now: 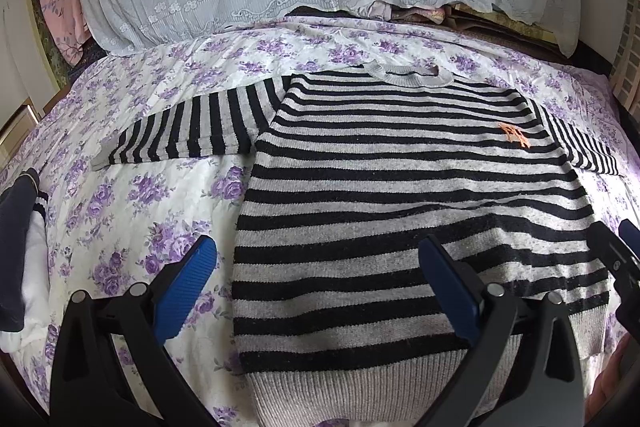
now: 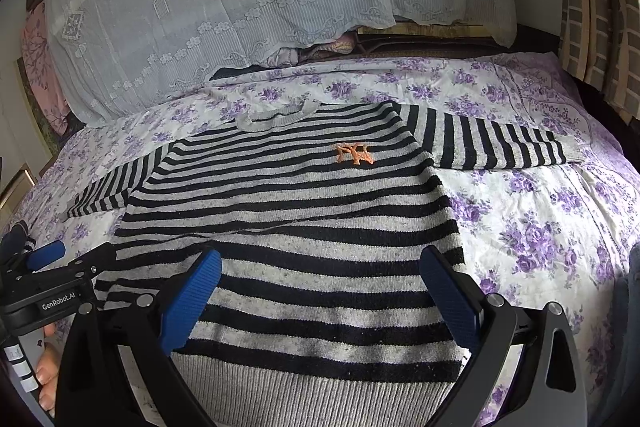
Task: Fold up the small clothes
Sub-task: 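Grasp the sweater sleeve cuff with the right gripper and lift it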
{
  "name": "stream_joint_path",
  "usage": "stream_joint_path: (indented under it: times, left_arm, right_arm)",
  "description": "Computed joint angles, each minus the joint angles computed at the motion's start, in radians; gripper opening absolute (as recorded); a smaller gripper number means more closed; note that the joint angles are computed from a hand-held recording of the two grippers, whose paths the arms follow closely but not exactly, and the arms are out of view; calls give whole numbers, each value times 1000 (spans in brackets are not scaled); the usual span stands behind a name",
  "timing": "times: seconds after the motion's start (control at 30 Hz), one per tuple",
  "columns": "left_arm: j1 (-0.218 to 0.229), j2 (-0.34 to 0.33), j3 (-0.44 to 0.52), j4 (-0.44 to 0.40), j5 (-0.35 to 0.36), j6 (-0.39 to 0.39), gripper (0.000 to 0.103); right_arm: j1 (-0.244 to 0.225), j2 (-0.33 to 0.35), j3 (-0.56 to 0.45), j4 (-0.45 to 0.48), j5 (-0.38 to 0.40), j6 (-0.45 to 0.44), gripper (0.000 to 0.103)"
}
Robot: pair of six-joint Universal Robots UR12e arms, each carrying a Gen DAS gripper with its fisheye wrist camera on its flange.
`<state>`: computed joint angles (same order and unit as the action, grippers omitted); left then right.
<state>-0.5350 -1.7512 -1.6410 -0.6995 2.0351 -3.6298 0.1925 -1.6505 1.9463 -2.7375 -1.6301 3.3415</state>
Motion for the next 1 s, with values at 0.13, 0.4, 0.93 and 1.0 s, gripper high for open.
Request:
stream_joint_path:
  times: [0.13, 0.4, 0.93, 1.0]
  left_arm:
    - [15, 0, 1, -18, -13, -17, 98]
    - [72, 3, 5, -46, -44, -24, 98]
    - [258, -50, 36, -111, -229, -281, 98]
    - [249, -70, 58, -115, -179, -283, 98]
  right_arm:
    - [-26, 0, 14, -5, 12, 8, 100]
    - [-98, 6, -2, 20, 41, 26, 100]
    - [-438, 65, 47, -136, 413, 684, 98]
    - [-443, 87, 40, -166, 397, 747, 95]
